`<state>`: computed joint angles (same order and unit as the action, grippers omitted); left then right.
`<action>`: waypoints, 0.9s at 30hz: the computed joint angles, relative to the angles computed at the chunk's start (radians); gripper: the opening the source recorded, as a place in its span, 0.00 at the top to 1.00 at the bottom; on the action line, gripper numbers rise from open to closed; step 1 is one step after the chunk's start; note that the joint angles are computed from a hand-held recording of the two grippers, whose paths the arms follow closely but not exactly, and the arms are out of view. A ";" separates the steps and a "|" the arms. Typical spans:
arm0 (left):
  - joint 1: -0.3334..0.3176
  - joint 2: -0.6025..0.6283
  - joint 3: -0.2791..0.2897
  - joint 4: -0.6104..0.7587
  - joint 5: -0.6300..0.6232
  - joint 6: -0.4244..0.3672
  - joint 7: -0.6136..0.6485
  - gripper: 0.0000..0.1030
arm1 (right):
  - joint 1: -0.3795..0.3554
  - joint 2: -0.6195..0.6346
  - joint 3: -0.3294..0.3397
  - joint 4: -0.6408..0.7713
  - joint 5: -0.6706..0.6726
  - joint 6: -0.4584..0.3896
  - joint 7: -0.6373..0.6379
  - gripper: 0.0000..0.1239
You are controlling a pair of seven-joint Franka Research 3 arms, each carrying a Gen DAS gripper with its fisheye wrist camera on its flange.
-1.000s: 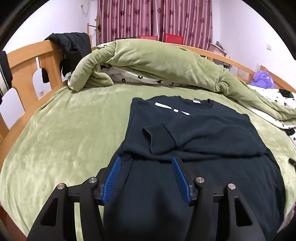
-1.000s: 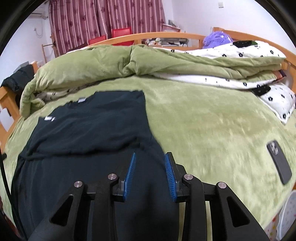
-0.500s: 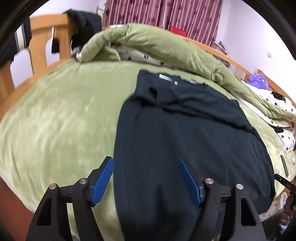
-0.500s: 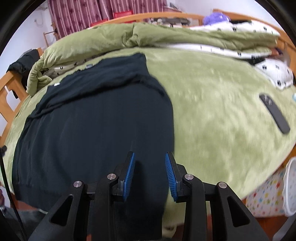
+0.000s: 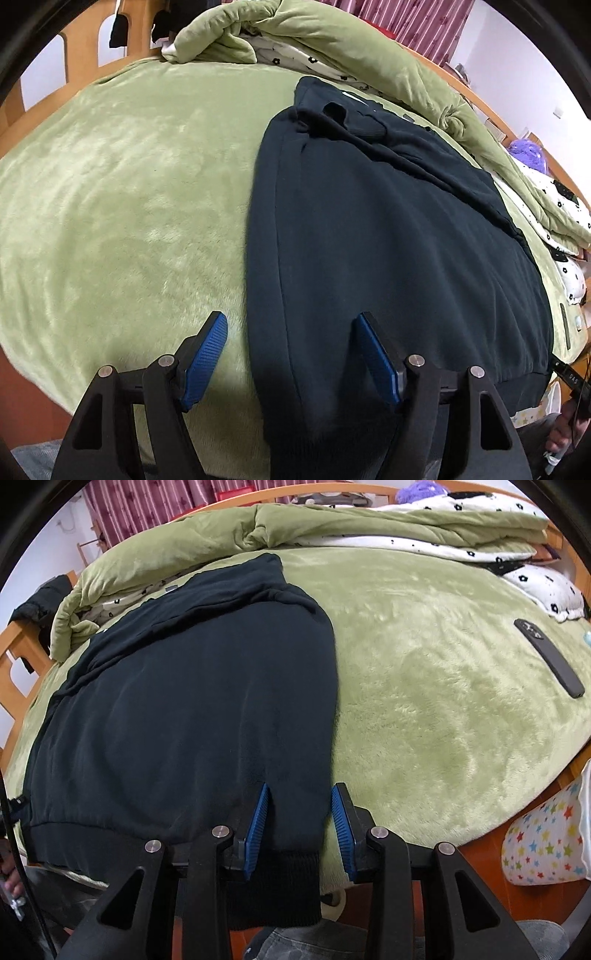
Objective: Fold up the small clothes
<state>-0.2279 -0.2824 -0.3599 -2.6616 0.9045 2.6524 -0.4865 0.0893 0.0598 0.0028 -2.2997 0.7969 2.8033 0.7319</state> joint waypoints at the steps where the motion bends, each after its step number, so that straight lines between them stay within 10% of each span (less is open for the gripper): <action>1: 0.003 0.006 0.001 0.005 0.008 0.006 0.001 0.33 | 0.001 0.005 0.001 0.005 0.001 -0.001 0.004 0.72; 15: 0.050 0.032 0.028 0.012 0.110 0.134 -0.041 0.36 | -0.023 0.070 0.021 0.098 0.064 -0.070 0.037 0.72; 27: 0.069 -0.081 -0.085 -0.097 0.172 0.260 -0.197 0.42 | -0.009 -0.071 -0.021 -0.042 0.083 -0.102 -0.019 0.71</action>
<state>-0.1586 -0.3635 -0.4448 -2.7588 1.0766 2.9120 -0.6833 0.0799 -0.0111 -0.0180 -2.3418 0.8796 2.7015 0.7129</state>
